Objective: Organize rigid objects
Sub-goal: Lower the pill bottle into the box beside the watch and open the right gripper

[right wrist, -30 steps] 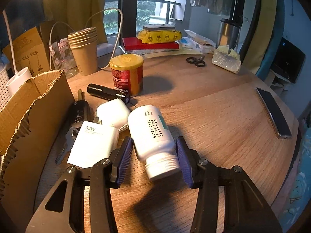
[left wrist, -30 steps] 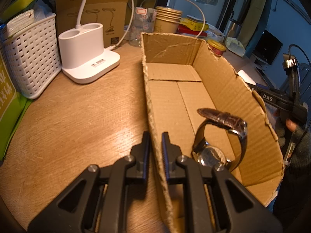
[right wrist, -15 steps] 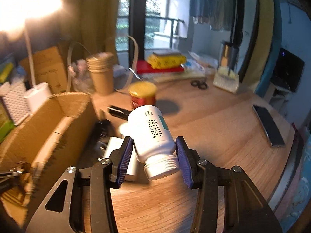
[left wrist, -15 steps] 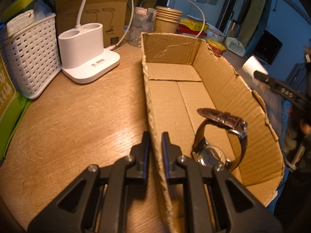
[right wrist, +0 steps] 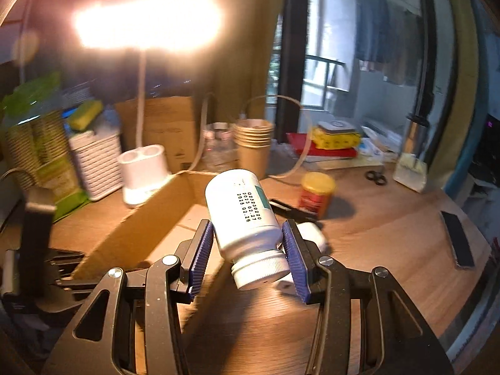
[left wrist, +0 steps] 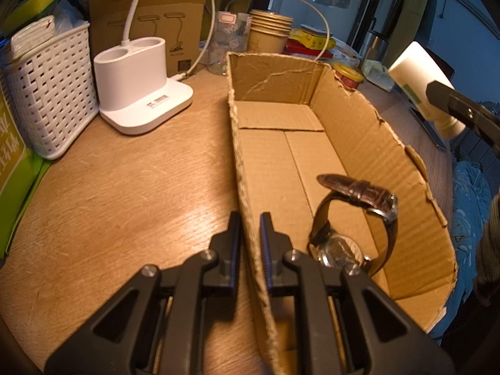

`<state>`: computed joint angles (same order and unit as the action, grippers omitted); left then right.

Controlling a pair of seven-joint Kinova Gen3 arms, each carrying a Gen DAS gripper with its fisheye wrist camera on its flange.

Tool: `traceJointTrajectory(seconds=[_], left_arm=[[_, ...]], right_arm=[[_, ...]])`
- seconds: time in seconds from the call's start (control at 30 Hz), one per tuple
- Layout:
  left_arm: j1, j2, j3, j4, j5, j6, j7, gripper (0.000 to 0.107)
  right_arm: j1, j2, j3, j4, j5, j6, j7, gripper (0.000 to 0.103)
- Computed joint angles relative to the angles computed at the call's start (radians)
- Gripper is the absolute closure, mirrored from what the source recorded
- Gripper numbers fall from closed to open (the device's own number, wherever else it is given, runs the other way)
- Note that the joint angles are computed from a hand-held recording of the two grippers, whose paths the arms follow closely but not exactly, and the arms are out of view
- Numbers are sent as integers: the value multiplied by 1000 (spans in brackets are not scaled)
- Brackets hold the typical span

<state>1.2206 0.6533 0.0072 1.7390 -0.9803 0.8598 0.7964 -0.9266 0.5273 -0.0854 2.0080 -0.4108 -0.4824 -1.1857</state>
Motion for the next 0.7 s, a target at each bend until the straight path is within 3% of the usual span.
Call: traceJointTrajectory(seconds=[0.33,0.47,0.7], left_arm=[[0,1,1,-2,1,2,-1,95],[0,1,1,-2,1,2,-1,95],[-1,2,0,-3,1,1,-3,95]], right_arm=[[-33,28,-21,-33,27,47,-16,55],[-102,48,50,-71,-28,113,24,55],[-150,66,109,-101,-38,181,34,55]])
